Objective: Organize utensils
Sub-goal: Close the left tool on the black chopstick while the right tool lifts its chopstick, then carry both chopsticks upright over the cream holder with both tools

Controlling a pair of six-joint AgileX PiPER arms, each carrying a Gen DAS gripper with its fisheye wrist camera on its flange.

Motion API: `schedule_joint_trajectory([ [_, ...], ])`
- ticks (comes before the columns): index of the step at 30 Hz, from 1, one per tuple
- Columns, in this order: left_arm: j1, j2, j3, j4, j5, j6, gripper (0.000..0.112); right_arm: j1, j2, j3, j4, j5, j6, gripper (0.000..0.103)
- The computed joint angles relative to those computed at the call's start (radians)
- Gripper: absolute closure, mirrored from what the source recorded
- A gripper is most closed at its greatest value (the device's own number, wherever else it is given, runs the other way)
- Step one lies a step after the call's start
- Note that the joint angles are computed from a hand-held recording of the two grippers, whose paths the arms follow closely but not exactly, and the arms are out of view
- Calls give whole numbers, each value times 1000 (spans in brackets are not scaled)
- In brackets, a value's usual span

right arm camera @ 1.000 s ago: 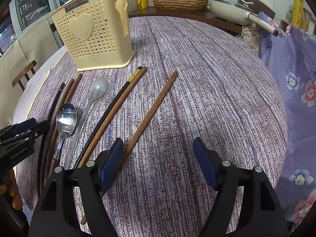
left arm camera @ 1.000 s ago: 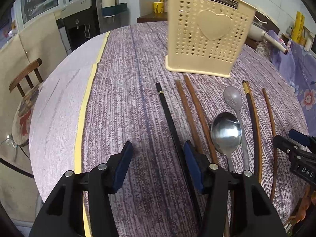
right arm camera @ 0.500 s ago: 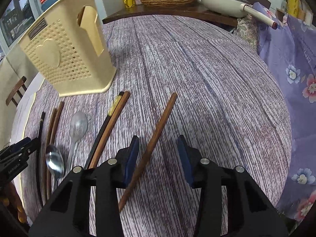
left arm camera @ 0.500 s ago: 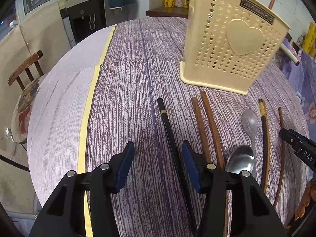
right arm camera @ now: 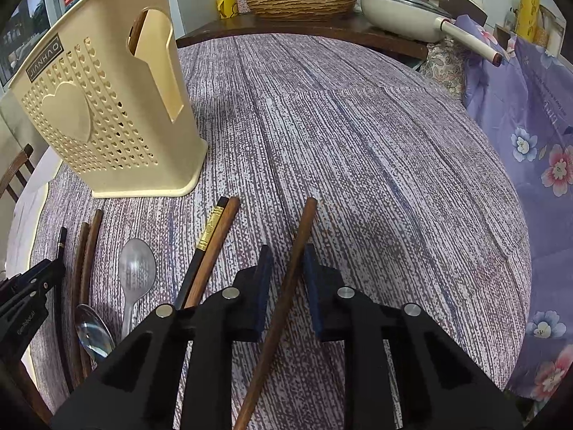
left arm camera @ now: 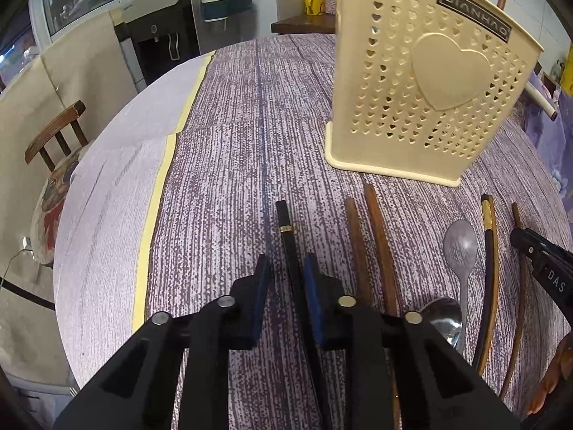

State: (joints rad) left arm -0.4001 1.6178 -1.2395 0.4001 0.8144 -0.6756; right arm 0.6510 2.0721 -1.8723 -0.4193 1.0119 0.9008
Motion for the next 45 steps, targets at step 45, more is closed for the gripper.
schedule_joint_trajectory([
  [45,28,-104,19,-129,-93,113,104,-63,-250,296,188,-403,-61,95],
])
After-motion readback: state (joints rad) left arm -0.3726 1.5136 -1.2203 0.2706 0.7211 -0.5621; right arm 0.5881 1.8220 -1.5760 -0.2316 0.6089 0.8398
